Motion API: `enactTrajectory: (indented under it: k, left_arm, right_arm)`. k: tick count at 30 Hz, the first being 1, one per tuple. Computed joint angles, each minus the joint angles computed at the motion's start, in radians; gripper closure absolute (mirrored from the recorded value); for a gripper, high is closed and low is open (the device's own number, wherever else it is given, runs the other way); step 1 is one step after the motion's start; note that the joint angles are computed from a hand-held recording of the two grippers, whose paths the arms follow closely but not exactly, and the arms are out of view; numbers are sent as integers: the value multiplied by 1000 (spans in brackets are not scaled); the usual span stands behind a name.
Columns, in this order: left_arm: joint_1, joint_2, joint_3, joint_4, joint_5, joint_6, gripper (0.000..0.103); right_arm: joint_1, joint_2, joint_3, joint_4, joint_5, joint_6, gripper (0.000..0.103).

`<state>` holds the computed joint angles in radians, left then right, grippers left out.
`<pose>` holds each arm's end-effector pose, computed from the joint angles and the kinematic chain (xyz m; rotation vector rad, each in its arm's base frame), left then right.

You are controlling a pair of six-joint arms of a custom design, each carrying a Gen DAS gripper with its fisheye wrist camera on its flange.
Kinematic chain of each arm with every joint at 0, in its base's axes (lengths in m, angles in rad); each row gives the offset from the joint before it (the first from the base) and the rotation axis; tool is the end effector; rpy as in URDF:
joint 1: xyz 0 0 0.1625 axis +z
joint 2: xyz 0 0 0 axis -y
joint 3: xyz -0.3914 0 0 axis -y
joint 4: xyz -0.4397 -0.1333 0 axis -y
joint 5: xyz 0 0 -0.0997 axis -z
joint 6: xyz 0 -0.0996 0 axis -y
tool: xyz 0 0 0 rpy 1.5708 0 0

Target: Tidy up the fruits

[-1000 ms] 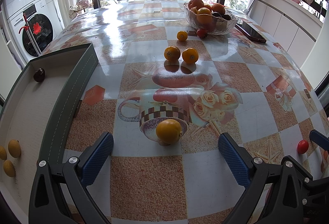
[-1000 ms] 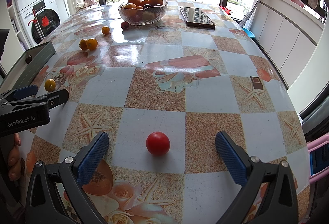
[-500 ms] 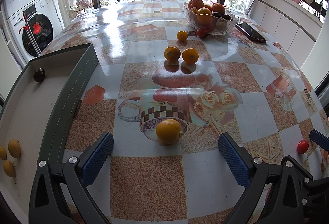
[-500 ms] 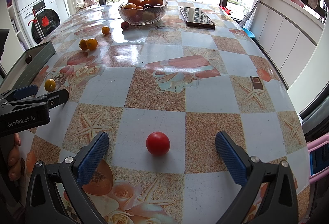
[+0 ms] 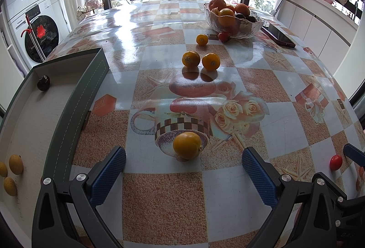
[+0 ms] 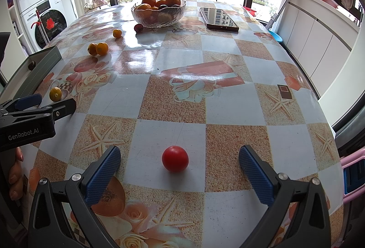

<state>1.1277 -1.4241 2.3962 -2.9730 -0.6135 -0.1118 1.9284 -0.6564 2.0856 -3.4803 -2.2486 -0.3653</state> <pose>0.0141 -0.4711 0.1759 0.1175 2.2245 -0.7796 0.2401 -0.4402 -0.0567 0.6558 -2.3213 0.5852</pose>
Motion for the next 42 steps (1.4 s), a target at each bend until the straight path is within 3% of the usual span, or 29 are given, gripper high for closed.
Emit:
enactTrajectory:
  k: [42]
  left_arm:
    - [0, 1, -1, 0, 0, 0, 1]
  right_arm:
    - [1, 0, 0, 1, -1, 1, 0]
